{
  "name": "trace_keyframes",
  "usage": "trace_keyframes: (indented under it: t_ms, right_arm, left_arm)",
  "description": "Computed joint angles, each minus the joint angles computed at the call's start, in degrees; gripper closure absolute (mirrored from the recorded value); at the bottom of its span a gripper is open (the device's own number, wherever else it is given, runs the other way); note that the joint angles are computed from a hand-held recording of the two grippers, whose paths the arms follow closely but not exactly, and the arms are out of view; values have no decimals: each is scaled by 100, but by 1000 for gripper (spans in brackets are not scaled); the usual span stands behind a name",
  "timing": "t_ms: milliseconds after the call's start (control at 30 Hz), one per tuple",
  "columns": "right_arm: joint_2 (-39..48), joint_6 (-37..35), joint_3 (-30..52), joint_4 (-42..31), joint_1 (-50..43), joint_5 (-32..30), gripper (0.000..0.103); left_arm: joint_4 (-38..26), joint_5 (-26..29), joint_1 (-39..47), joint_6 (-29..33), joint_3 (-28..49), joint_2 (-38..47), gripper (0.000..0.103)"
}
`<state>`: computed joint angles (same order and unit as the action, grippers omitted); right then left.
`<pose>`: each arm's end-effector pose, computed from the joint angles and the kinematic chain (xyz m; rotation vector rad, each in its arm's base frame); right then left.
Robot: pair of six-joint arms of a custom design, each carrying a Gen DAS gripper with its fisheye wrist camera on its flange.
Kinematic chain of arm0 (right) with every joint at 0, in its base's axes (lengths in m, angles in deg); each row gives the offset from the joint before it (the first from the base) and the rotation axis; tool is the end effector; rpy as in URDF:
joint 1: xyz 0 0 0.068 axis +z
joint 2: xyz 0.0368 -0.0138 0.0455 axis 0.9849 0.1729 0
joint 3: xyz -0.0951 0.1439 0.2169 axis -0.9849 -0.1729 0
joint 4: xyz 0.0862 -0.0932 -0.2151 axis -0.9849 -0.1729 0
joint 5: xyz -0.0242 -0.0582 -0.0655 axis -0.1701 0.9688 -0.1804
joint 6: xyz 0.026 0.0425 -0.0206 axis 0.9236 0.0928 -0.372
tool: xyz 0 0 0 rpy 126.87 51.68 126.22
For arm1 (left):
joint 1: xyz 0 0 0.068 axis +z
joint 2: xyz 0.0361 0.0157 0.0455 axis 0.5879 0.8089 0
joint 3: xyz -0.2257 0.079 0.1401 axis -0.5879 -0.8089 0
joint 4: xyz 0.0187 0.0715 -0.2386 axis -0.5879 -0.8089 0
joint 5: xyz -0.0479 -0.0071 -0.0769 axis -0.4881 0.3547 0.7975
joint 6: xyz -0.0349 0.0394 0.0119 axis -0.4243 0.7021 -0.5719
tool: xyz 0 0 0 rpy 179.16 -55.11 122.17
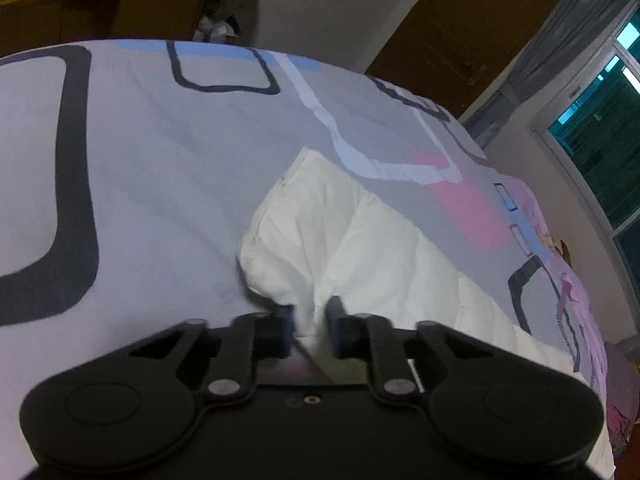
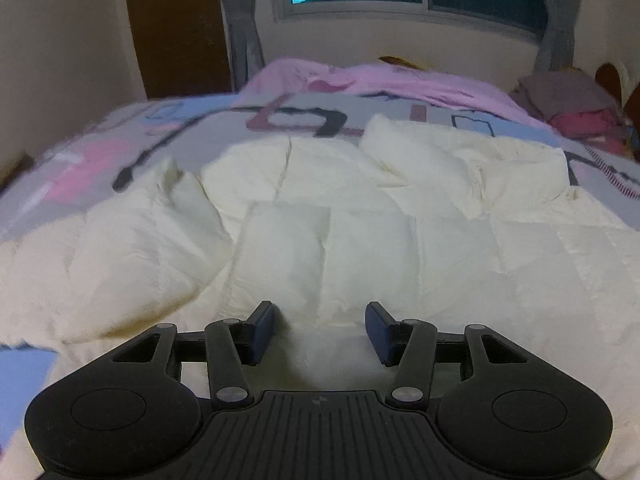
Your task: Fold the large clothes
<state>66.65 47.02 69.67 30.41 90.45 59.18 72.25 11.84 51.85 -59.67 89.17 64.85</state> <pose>0.3432 0.0684 0.0567 -0.2768 2.3656 0.2695 0.1900 0.0583 0.0727 -1.2806 2.0005 -0.1186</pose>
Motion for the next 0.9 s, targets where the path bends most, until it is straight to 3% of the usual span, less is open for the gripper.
trace_keyframes:
  t_ms: [200,300,433,600,733,900]
  right_arm:
    - [-72,71,51,-118,-98,-208,52]
    - [-317,293,-134,-1,-308,-534,52]
    - [-683,451,-342,-12,-697,-857,52]
    - [-1101,310,-617,-100,-1280,-1134,52]
    - [-1340,160,-805,-176,-1822,-1422,52]
    - [-1515,-180,-863,-472,-2489,-1826,52]
  left_arm:
    - [-791,-326,-573,274,159,-1122,97]
    - [-1413,-931,-1316,420,417,-1858,97]
    - [-1675,-1485,-2513,679,969,-2092,97]
    - [-1492,-1498,-3779,1055,1967,-1268,97]
    - [-1299,-1312,-4618,1358,2903,-141,97]
    - [-1846,-861,-5228,1379,4294,1349,97]
